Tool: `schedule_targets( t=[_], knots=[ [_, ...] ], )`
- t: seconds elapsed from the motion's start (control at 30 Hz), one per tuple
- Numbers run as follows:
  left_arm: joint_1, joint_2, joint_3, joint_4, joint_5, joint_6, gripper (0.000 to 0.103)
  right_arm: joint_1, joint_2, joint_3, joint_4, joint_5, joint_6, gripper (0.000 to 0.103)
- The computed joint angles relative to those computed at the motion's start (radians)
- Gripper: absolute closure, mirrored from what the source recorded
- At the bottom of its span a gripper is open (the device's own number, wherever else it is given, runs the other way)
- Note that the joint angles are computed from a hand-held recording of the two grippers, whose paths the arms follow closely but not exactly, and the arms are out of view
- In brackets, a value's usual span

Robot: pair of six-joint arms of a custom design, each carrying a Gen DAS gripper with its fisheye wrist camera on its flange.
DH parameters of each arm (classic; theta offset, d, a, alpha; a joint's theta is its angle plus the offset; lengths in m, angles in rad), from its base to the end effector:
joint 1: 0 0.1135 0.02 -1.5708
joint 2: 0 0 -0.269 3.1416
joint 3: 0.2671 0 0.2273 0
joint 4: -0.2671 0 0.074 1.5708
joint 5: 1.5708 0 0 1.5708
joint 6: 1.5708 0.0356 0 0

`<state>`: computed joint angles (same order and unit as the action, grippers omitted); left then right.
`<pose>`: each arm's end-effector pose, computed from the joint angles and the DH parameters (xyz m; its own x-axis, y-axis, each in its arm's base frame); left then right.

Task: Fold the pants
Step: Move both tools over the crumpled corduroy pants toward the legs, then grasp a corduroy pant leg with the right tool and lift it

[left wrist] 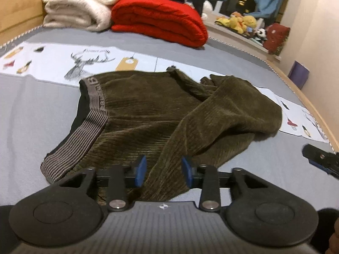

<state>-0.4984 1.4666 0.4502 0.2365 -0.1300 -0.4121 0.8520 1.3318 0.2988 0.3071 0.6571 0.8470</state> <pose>0.2096 -0.1088 0.1494 -0.7234 -0.0585 -0.6880 0.1127 0.9730 -0.2012 0.1458 0.1336 0.1495 -0.5105 0.3174 -0.7991 0.1321 0.9473 0.2919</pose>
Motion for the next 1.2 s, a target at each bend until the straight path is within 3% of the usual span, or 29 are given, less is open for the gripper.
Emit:
schedule_targets(
  t=[0.23,0.47,0.63,0.7,0.9,1.07,1.17,1.2],
  knots=[
    [0.074,0.118,0.05,0.048,0.085,-0.001,0.067,-0.13,0.049,0.005,0.043,-0.115,-0.009,0.054],
    [0.147,0.253,0.116,0.135,0.176,0.029,0.066,-0.318,0.217,0.155,0.096,-0.25,-0.214,0.054],
    [0.165,0.313,0.148,0.178,0.228,0.035,0.062,-0.455,0.401,0.44,0.004,-0.329,-0.336,0.046],
    [0.165,0.329,0.153,0.188,0.233,0.04,0.061,-0.51,0.511,0.613,-0.076,-0.367,-0.358,0.035],
    [0.192,0.375,0.184,0.174,0.271,0.032,0.059,-0.596,0.865,1.162,-0.388,-0.409,-0.325,0.034],
    [0.181,0.394,0.197,0.161,0.286,0.055,0.058,-0.608,1.067,1.487,-0.592,-0.435,-0.289,0.034],
    [0.169,0.403,0.199,0.161,0.281,0.071,0.059,-0.604,1.12,1.578,-0.656,-0.419,-0.32,0.039],
    [0.165,0.406,0.202,0.159,0.28,0.072,0.059,-0.607,1.123,1.584,-0.676,-0.421,-0.318,0.053]
  ],
)
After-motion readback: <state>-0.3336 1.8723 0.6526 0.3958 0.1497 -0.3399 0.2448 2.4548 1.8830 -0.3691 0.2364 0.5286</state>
